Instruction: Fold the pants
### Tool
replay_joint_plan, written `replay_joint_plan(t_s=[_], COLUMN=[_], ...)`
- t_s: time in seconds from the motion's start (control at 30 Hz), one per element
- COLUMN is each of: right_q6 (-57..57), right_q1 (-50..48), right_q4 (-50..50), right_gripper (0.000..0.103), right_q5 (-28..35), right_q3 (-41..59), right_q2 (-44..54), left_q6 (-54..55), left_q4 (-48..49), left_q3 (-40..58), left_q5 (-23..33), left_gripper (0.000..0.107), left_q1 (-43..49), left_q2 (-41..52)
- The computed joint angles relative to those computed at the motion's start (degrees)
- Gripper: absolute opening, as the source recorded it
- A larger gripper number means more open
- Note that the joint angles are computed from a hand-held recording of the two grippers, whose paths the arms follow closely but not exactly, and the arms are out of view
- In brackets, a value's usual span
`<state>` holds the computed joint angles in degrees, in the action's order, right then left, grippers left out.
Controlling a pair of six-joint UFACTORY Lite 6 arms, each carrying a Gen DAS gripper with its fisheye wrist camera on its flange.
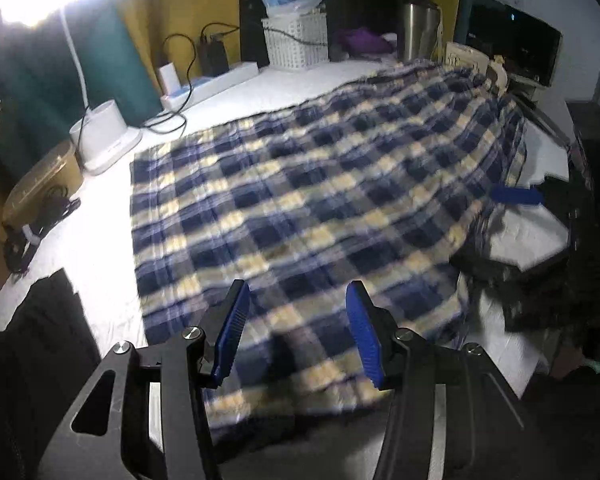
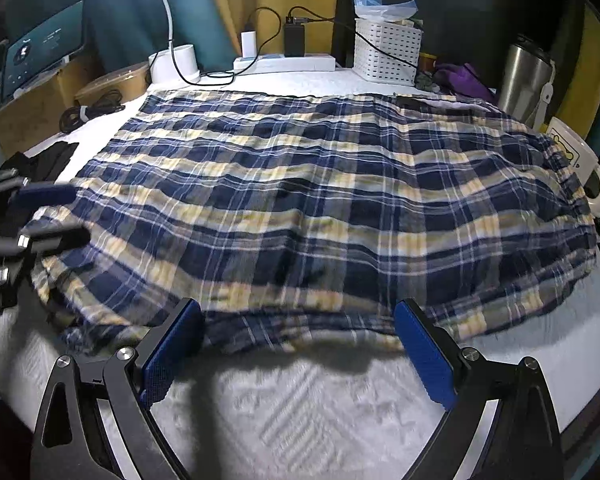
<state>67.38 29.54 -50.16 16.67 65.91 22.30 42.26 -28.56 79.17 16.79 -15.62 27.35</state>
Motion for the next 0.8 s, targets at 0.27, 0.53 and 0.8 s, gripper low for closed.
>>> replay_joint_plan(t_s=[0.27, 0.53, 0.8], right_q6=[13.29, 15.25, 4.19], right_q1=[-5.67, -15.2, -21.6], right_q4=[-11.11, -15.87, -8.53], right_gripper=[0.097, 0.098, 0.098], right_q5=[-2.8, -4.94, -7.11], right_q3=[-12.32, -19.47, -19.3], right_q2=[-10.04, -17.2, -19.54], left_q6=[-16.89, -16.67, -27.72], left_q4=[15.34, 13.76, 18.37], left_q3=[-0.54, 0.48, 10.46], left_q5=[-1.54, 2.88, 1.77], left_gripper=[0.05, 0.05, 0.05], left_q1=[-6.6, -5.41, -4.35], left_q2=[2.41, 1.13, 5.29])
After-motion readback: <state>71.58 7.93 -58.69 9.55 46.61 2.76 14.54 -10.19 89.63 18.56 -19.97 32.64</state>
